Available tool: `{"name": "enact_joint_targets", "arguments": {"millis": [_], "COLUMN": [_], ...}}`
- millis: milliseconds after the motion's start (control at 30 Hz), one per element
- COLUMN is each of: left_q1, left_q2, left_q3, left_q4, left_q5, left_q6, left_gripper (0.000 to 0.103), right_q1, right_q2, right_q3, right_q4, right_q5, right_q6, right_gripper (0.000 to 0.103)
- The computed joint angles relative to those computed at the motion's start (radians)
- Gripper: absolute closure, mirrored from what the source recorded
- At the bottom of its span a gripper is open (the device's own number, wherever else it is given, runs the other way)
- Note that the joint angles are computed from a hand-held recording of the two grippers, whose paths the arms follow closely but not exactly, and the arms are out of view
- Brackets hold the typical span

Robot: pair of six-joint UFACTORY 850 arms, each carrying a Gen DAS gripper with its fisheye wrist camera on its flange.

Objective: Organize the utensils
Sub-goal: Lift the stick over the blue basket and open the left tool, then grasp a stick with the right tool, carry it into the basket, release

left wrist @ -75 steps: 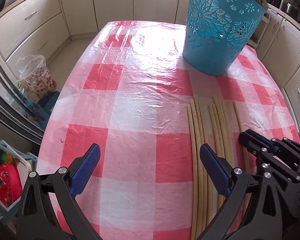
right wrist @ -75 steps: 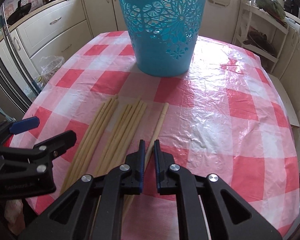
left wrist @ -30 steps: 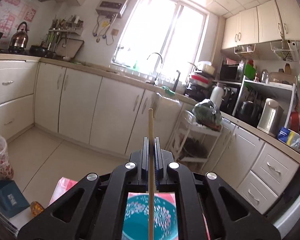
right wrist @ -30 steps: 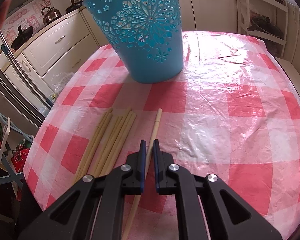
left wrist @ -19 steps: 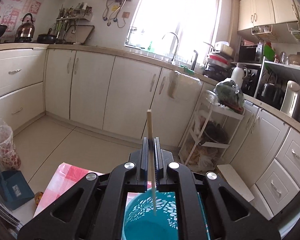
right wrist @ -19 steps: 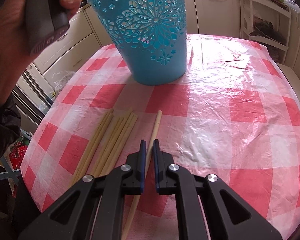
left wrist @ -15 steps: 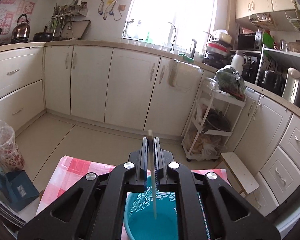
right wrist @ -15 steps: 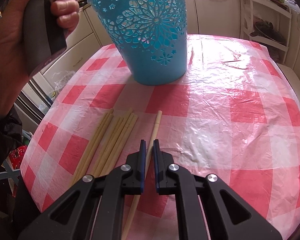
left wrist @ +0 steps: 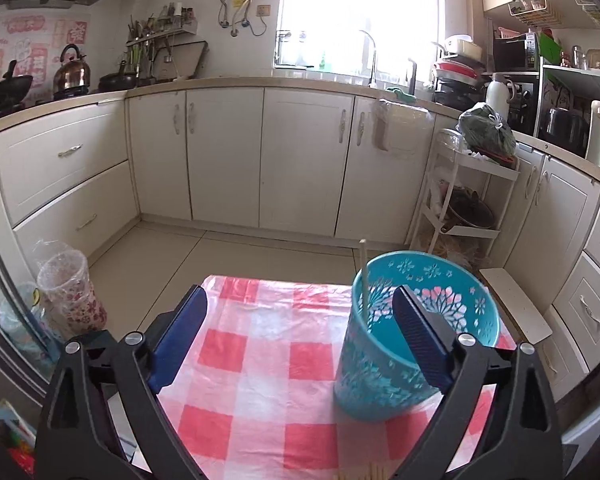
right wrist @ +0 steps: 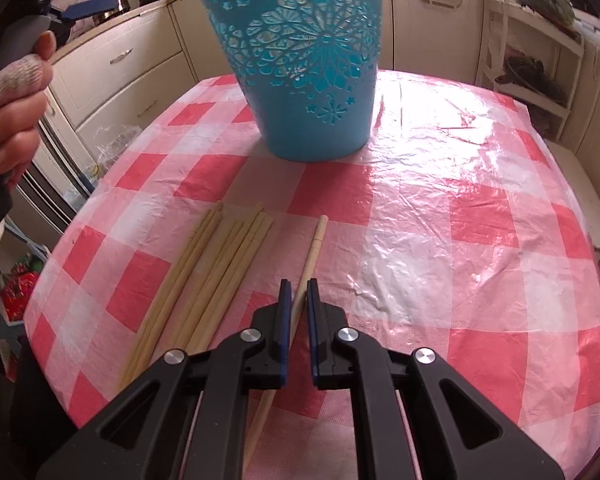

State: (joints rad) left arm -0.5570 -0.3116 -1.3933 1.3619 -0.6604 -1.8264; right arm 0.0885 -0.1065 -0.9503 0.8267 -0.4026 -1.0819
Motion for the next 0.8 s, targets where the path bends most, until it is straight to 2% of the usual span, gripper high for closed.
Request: {"name": "enact_joint_targets", "arguments": {"millis": [67, 133, 300, 333, 433, 600, 700, 800], "left_q1": [-0.006, -0.005, 0.008, 0.011, 0.018, 0.008, -0.002, -0.009], "left_q2": [0.035, 0.068, 0.143, 0.154, 0.183, 0.222, 0.228, 0.235], "left_q3": [0.056, 0.115, 0.262, 0.287, 0.338, 0.375, 0.372, 0.38], "left_q4": [-0.024, -0.061, -0.152, -0.163, -0.187, -0.143, -0.143, -0.139], "left_q5": [-0.009, 0.009, 0.065, 0.076, 0.104, 0.111, 0.108, 0.106], "left_q6": [0.002, 0.016, 0.031, 0.025, 0.0, -0.086, -0.09, -0.108], "left_gripper": [0.01, 0.01, 0.009, 0.009, 0.009, 0.009, 0.009, 0.009], "right_q1": [-0.001, -0.036, -0.192, -0.209, -0.218, -0.137, -0.09, -0.035], "right_q2": [0.001, -0.005, 0.04, 0.05, 0.064, 0.013, -0.032, -0.059], "right_q3": [-0.002, -0.017, -0.039, -0.051, -0.117, -0.275, -0.343, -0.351], "right_q4": [-0.016, 0.033, 0.385, 0.437, 0.584, 0.756, 0.86, 1.065], "right_q5": [-0.007, -0.084, -0.441, -0.484, -0.531, -0.405, -0.285, -0.125], "right_q6": [0.009, 0.001, -0.169, -0.186, -0.245, -0.36, -0.455, -0.712], "right_gripper": [0.095, 0.097, 0.097, 0.098, 0.098, 0.098, 0.098, 0.098]}}
